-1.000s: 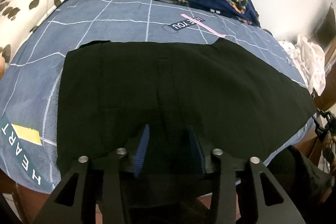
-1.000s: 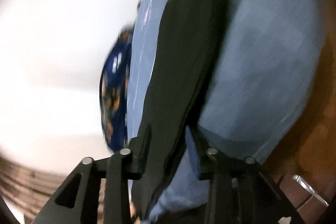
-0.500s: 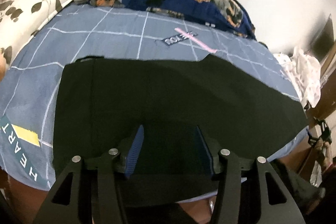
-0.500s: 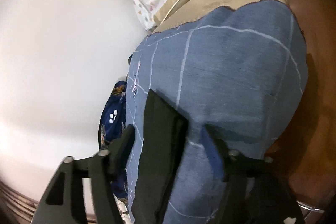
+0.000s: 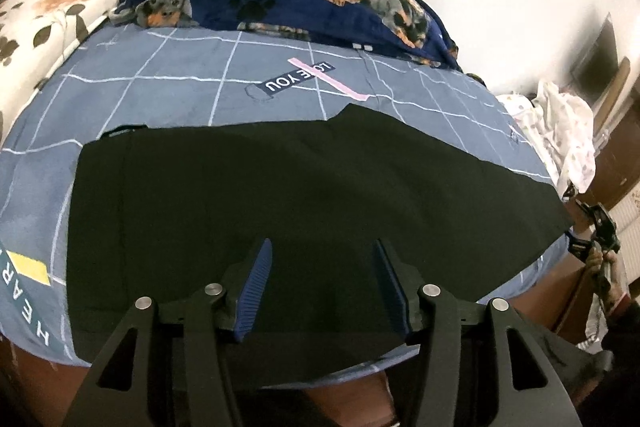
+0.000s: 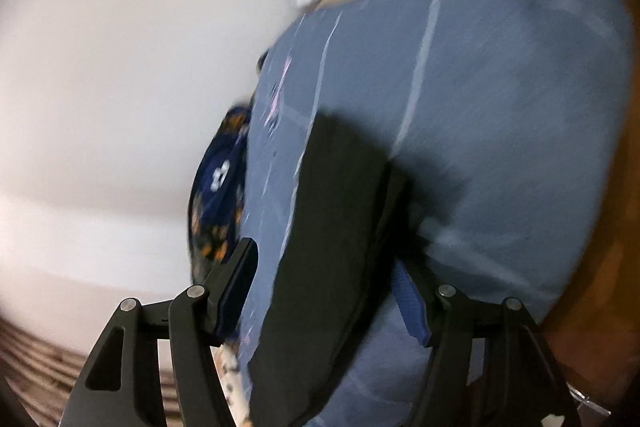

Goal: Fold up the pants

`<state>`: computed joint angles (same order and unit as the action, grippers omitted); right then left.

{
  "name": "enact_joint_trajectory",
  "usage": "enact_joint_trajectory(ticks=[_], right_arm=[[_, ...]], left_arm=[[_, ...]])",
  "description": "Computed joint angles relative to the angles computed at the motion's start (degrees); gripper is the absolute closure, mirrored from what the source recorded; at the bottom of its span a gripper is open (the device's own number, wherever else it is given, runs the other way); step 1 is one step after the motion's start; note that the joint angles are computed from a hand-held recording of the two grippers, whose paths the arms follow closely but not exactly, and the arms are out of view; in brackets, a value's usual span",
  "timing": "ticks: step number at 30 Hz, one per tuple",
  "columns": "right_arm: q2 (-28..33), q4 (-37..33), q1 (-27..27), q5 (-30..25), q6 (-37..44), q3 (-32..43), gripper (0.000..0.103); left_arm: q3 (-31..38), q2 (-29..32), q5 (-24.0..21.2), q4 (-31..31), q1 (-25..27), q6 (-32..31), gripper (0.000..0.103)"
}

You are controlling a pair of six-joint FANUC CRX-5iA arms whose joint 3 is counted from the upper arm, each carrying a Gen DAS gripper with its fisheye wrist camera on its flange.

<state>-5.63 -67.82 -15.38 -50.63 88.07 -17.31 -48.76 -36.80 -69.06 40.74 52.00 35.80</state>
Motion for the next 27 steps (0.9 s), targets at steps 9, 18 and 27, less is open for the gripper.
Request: enact_joint_trajectory(ticks=[9,18,27], right_arm=[[0.42,8.41,7.02,5.84,-7.13,0.56,0.092],[-1.34,17.26,12.46,10.09,-14.90,-0.35,0.095],[-3.96,28.84,20.47,14.93,-22.61,-0.88,0.095]], left_arm=[[-0.97,-1.16,-0.27,1.68,0.86,-0.87,0.049],[-0.04,-1.95,-0.71,-0.55,0.90,2.91,0.049],[0.52,-5.44,2.29,-4.13,0.02,5.14,0.036]])
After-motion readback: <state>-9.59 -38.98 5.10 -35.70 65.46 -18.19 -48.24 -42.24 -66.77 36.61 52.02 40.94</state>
